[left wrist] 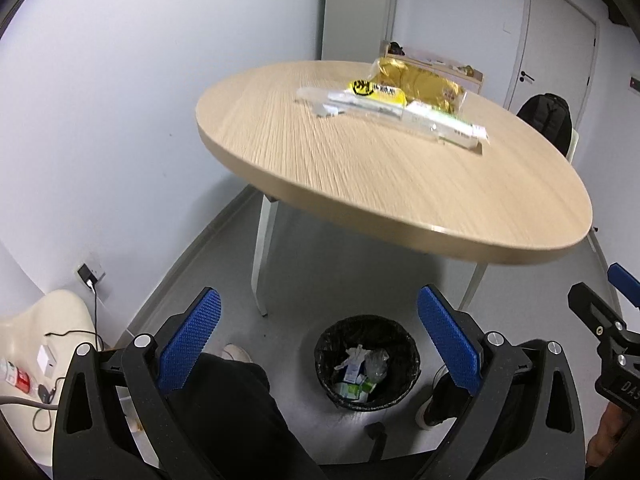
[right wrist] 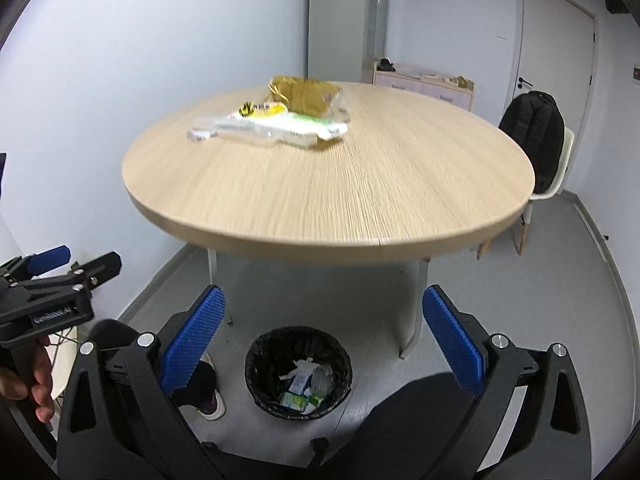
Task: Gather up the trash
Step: 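Raise both open grippers from the bin back up to the table, then move both open grippers toward the yellow snack bag and plastic tube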
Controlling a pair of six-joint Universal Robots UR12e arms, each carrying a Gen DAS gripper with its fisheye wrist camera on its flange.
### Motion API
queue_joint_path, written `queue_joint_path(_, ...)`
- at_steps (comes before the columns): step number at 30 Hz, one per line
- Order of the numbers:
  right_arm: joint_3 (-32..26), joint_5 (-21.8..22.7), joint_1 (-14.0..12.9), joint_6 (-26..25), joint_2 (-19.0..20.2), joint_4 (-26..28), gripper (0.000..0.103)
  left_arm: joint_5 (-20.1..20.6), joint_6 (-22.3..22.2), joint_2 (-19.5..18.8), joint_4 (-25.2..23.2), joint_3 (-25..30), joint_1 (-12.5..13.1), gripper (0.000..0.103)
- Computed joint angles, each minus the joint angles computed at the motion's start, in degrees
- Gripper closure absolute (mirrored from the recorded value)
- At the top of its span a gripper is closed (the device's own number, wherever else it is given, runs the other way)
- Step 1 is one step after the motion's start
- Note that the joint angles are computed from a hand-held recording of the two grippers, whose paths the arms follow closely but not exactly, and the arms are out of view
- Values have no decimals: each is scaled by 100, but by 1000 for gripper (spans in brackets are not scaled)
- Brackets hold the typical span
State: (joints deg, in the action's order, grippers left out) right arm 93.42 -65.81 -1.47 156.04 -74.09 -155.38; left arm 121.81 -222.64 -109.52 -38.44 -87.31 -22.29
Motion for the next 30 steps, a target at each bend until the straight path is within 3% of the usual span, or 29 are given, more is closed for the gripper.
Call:
queue_joint_path(14,-651,-94,159,-77,243,253,8,-231,65,-169,-332,541,223,6)
queue_joint_path(30,-1575,-315,269,75,830,621,8,-350,-84,-701,-1153,1572,515,6)
